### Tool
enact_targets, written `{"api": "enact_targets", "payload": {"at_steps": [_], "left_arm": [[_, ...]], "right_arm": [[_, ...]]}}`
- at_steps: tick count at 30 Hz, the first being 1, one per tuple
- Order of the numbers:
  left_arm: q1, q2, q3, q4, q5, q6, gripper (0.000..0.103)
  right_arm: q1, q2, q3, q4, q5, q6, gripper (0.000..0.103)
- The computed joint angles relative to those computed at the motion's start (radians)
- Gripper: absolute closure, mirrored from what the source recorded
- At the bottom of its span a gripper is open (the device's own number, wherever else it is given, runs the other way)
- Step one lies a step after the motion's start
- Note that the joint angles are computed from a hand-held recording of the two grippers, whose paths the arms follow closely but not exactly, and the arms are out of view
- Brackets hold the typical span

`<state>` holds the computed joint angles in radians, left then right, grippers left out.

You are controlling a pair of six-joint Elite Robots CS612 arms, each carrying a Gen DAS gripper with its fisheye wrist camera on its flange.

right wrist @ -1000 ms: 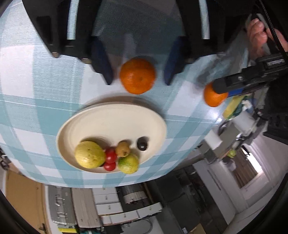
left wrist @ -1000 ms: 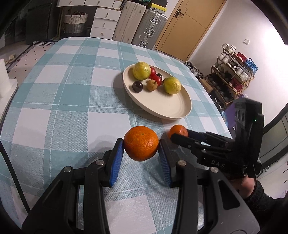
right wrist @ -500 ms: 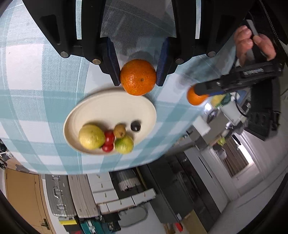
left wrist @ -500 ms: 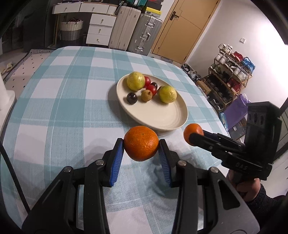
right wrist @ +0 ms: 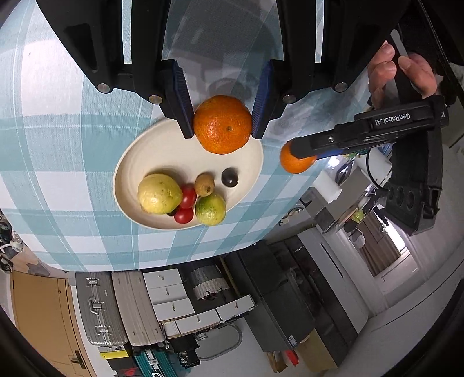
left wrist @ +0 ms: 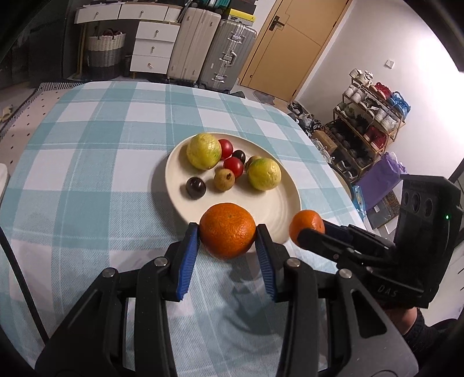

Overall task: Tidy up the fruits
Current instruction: 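Carry both oranges over the cream plate with both tools, then lower both oranges onto the plate and open both tools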

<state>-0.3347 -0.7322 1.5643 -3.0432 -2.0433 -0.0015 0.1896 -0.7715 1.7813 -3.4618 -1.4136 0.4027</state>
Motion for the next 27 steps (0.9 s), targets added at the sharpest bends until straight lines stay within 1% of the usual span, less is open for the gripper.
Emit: {"api": "enact_targets", "payload": {"at_steps": [4,9,13,19,24,27], "left_arm": [[-0.006,0.021,-0.043,0.034,-0.005,0.003,0.067],[-0.015,0.042,-0.082,0.079,-0.010,0.012,0.067],[-0.018,0.060,-0.111,0.103,-0.016,0.014,0.067],[-0.017,0.087,-0.152,0.122,-0.024,0.001,0.067],[-0.018,0.104,-0.181,0.152,-0.029,0.015,0.067],[-0.018,0.109,-0.189,0.154,-0.031,0.014,0.067]], "right_arm": [[-0.010,0.010,-0.019,0.004,0.013,0.004,0.062],[-0.031,0.027,-0.044,-0.006,0.055,0.039,0.062],[-0.040,0.039,-0.067,0.006,0.072,0.046,0.062],[-0.045,0.062,-0.113,0.036,0.094,0.040,0.062],[-0.049,0.075,-0.132,0.038,0.097,0.051,0.062],[-0.052,0.082,-0.142,0.045,0.100,0.060,0.062]]}}
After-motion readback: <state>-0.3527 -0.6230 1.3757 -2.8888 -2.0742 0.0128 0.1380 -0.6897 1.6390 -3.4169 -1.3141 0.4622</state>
